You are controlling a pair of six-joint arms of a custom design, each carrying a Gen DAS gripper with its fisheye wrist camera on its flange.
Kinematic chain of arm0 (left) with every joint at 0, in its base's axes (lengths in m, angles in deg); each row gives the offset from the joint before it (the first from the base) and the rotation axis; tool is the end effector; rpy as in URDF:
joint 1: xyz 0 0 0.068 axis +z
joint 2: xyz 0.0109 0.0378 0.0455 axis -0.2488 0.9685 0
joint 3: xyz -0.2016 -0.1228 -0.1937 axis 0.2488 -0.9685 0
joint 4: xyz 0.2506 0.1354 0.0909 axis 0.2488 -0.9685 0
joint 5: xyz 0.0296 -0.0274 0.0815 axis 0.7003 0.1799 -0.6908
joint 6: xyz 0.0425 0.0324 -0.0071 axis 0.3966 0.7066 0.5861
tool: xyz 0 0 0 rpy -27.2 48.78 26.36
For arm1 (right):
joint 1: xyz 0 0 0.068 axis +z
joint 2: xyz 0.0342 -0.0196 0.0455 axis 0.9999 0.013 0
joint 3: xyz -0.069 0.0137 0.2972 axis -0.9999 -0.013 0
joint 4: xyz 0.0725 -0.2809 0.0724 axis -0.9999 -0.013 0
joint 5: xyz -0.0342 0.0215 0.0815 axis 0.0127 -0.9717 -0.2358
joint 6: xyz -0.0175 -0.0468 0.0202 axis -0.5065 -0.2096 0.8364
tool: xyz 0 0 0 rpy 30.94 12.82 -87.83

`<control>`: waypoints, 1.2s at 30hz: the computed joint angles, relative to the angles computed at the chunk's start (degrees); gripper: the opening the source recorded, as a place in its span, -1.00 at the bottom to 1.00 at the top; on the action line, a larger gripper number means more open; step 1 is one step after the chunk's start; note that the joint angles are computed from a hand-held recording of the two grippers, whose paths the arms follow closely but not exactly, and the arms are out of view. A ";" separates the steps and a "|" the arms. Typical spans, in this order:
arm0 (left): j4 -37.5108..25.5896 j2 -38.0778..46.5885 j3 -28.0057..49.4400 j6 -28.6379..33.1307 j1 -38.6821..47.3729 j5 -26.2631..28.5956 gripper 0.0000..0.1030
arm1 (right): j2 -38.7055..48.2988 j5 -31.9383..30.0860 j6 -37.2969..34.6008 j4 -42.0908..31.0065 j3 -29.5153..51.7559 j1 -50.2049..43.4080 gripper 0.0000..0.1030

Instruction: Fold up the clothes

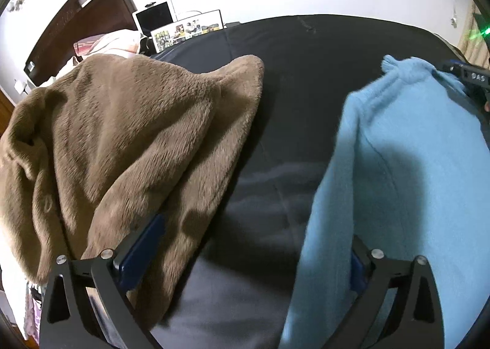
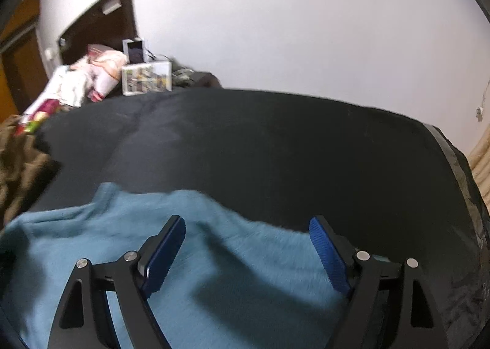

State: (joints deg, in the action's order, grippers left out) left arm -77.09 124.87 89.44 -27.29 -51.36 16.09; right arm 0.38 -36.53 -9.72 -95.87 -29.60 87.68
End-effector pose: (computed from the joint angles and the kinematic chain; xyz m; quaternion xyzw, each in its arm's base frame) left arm 0.2561 -0.1776 0.2249 0.1272 0.9562 0.0562 0.2574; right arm 0.3588 -0.0061 0.2495 -0.0712 0.9344 0.0191 0.3486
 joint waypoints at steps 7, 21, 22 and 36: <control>-3.78 -15.13 -8.98 -4.02 -4.98 -0.59 0.97 | -13.38 -1.37 -3.51 -4.72 -7.37 4.62 0.64; -24.94 -34.22 -18.39 -32.71 -30.64 -10.69 0.97 | -26.01 1.48 1.05 -5.82 -21.03 17.16 0.64; -26.50 -34.27 -18.54 -34.97 -32.37 -11.55 0.97 | -25.60 1.67 1.63 -5.36 -21.27 17.62 0.64; -28.44 -35.64 -16.28 -12.54 -4.45 -22.25 0.97 | -25.15 -3.36 3.25 -6.48 -21.31 13.41 0.64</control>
